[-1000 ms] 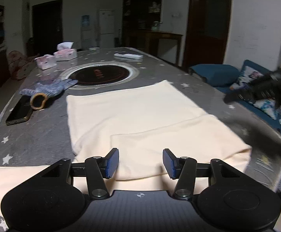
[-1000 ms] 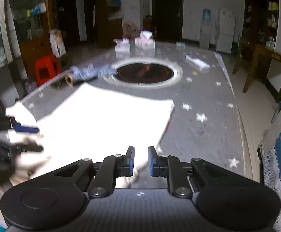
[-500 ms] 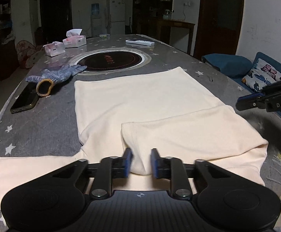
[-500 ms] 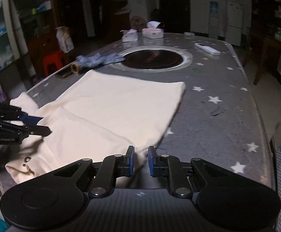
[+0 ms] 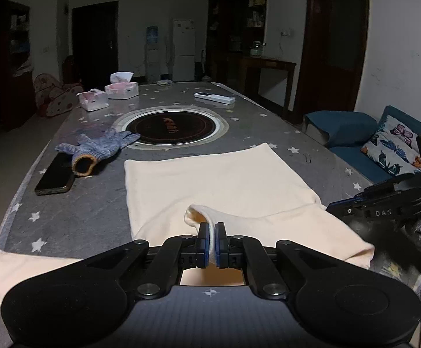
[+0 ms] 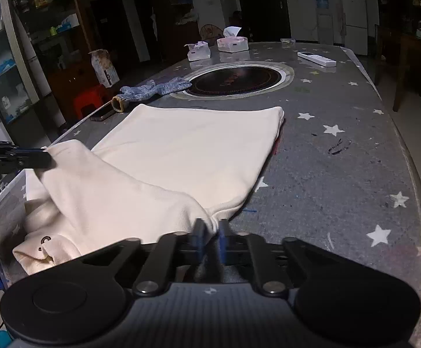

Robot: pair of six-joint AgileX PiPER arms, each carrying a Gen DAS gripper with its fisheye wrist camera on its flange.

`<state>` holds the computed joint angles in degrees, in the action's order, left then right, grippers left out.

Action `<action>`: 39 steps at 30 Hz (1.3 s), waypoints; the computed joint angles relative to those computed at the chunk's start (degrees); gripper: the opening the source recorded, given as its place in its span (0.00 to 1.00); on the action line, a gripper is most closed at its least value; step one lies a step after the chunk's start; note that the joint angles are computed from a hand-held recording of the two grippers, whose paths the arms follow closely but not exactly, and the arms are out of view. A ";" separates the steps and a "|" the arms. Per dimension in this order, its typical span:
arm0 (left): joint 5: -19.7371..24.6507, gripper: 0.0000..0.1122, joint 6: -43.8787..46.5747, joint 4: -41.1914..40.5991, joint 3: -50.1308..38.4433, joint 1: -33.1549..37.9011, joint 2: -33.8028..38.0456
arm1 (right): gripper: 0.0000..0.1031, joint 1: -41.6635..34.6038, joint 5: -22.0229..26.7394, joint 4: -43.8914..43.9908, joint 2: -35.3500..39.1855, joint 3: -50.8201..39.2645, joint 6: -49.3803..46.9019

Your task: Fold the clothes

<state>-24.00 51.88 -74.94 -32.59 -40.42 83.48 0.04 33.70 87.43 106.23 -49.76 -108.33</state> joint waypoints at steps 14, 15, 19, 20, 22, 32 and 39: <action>3.46 0.06 3.71 -3.05 0.63 3.14 3.61 | 0.04 2.02 -1.23 5.61 -4.83 3.43 -7.01; 3.31 0.06 3.78 -3.04 0.74 3.24 3.77 | 0.04 2.88 -1.50 5.37 -4.60 3.51 -7.35; 2.16 0.06 4.83 -4.08 1.61 3.34 3.95 | 0.04 4.82 -3.64 5.27 -3.25 3.54 -8.31; 2.11 0.06 4.94 -4.27 1.96 3.46 3.68 | 0.04 5.12 -4.35 5.48 -2.85 3.54 -8.66; 1.70 0.06 4.77 -4.56 2.39 3.16 2.70 | 0.05 4.83 -4.60 4.63 -3.32 3.61 -7.50; 4.53 0.09 -7.14 9.07 0.19 1.06 7.47 | 0.08 4.39 -3.40 0.44 -8.04 8.97 -8.20; 4.24 0.12 -16.01 16.16 2.68 2.18 6.65 | 0.09 4.46 -4.20 -3.39 -10.86 9.67 -6.88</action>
